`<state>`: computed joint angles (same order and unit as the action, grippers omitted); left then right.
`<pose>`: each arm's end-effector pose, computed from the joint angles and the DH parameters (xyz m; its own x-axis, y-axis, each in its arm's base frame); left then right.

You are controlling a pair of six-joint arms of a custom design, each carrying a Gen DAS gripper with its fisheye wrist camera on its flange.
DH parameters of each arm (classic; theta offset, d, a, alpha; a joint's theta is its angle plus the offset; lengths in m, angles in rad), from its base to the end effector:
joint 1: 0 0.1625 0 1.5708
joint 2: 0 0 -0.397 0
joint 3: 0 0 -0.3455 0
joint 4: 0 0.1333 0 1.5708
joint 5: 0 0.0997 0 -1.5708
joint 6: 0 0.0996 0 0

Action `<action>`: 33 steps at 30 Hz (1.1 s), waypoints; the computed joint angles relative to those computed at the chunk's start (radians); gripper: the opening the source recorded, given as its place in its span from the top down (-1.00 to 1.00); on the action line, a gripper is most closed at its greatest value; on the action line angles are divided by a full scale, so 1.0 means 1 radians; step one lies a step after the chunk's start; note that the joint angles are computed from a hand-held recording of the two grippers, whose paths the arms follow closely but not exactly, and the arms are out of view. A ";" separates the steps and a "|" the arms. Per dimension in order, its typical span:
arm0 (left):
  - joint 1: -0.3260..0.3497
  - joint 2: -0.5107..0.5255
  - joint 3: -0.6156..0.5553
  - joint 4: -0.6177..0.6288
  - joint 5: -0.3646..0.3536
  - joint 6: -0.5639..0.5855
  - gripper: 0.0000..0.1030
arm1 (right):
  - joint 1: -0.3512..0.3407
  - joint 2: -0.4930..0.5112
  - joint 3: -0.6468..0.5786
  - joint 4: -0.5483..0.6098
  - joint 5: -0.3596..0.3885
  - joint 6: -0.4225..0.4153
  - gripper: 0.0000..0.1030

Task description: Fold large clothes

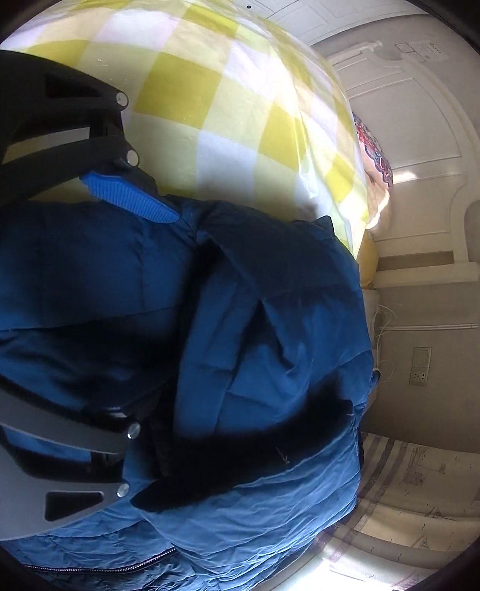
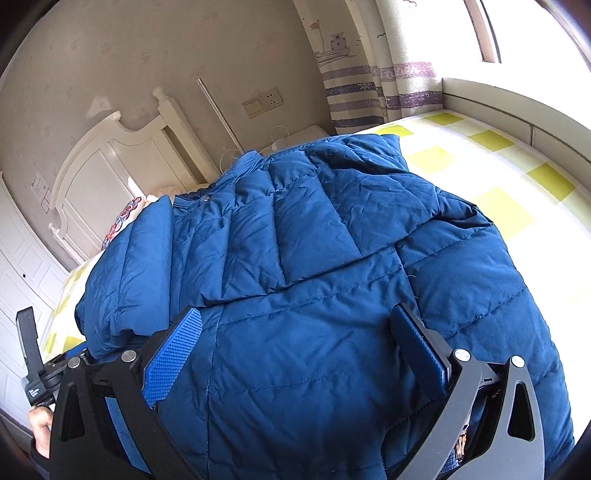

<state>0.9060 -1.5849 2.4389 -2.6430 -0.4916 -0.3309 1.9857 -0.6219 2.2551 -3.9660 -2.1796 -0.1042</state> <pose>-0.0289 -0.3953 0.2747 -0.6584 -0.1163 -0.7437 0.4106 0.7725 -0.4844 0.2431 -0.3624 0.0587 -0.8746 -0.0384 0.4833 -0.3847 0.6617 -0.6436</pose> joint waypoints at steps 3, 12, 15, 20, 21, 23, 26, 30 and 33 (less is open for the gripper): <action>0.008 0.000 -0.007 0.025 0.012 -0.023 -0.79 | 0.125 0.112 -0.134 0.042 -0.133 -0.281 -0.90; 0.077 -0.077 -0.009 -0.048 -0.065 -0.064 -0.83 | 0.283 0.472 -0.585 0.016 -0.342 -1.057 -0.89; 0.080 -0.085 -0.007 -0.059 -0.074 -0.056 -0.83 | 0.280 0.442 -0.575 0.095 -0.279 -1.014 -0.76; 0.058 -0.091 -0.011 0.020 -0.044 -0.106 -0.83 | 0.250 0.221 -0.406 0.234 -0.103 -0.556 0.44; 0.059 -0.093 -0.009 0.012 -0.047 -0.103 -0.83 | 0.215 0.160 -0.353 0.198 -0.030 -0.452 0.46; 0.059 -0.093 -0.008 0.006 -0.050 -0.102 -0.83 | 0.100 0.029 -0.219 0.083 0.154 -0.242 0.48; 0.059 -0.095 -0.008 0.012 -0.049 -0.104 -0.83 | -0.088 -0.117 -0.068 0.028 0.331 0.072 0.48; 0.059 -0.096 -0.009 0.014 -0.050 -0.102 -0.84 | -0.227 -0.214 -0.007 0.229 0.332 0.233 0.18; 0.061 -0.091 -0.011 0.010 -0.050 -0.101 -0.85 | -0.280 -0.189 0.067 0.074 0.465 0.207 0.00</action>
<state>0.9666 -1.6763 2.4280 -2.6329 -0.5421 -0.4316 1.7058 -0.8108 2.3223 -3.8915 -1.7150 0.1025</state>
